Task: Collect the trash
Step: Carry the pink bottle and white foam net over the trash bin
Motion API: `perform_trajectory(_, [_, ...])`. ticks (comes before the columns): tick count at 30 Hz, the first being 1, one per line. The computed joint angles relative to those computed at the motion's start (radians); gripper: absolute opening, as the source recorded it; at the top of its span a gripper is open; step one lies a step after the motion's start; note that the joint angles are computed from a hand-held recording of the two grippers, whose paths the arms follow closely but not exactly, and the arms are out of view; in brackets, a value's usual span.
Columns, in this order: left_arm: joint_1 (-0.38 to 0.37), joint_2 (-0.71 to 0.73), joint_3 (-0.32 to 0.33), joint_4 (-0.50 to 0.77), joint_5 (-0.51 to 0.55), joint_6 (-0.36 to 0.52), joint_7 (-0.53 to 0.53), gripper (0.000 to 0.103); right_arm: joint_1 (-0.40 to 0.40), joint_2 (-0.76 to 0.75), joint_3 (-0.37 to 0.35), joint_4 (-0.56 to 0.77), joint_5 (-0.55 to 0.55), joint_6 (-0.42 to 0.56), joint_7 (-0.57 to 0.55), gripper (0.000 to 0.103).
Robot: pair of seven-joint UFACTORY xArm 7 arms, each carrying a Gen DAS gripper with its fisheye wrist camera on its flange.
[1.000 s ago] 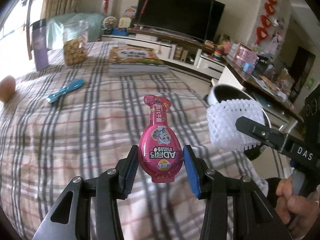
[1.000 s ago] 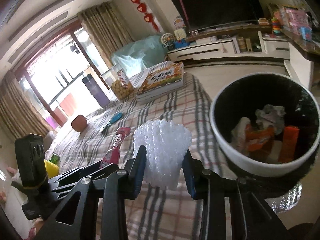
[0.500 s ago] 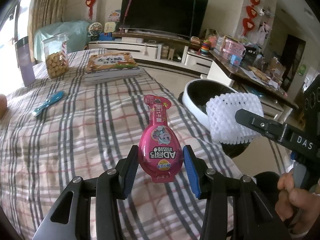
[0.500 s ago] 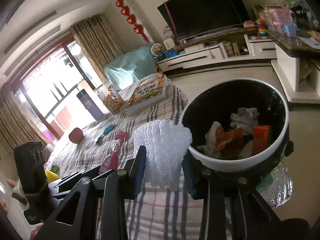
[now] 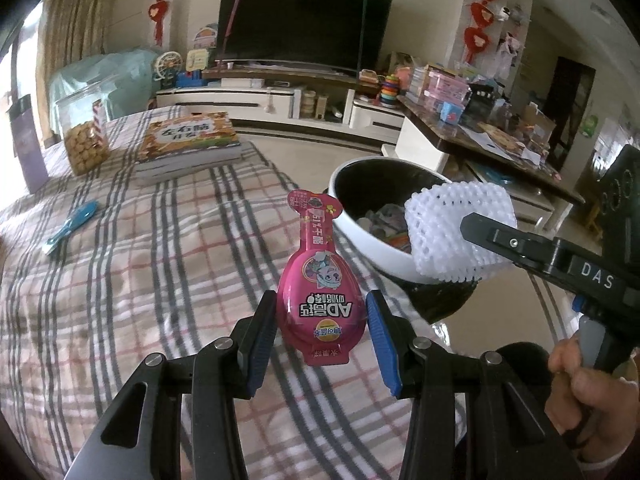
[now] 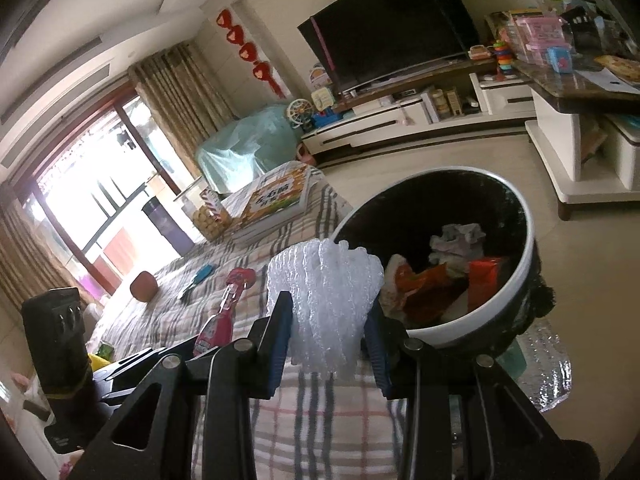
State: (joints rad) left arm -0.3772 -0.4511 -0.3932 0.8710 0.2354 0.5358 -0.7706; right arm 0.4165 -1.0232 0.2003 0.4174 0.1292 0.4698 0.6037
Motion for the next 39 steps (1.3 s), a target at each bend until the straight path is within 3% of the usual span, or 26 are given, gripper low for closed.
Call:
perform_trajectory(18, [-0.019,0.186,-0.005,0.156,0.113,-0.018,-0.019,0.043,-0.089,-0.033,-0.05,0.007,-0.028,0.067,-0.066,0.035])
perform_trajectory(35, [-0.09,0.336,0.051,0.287,0.207,-0.003,-0.038,0.043,-0.143,0.03,-0.085,0.04,-0.026,0.067,-0.146,0.035])
perform_trajectory(39, [-0.108,0.351,0.069,0.296,0.185,-0.014,0.004,0.043,-0.153,0.045,-0.087,0.047,-0.026,0.063,-0.158,0.035])
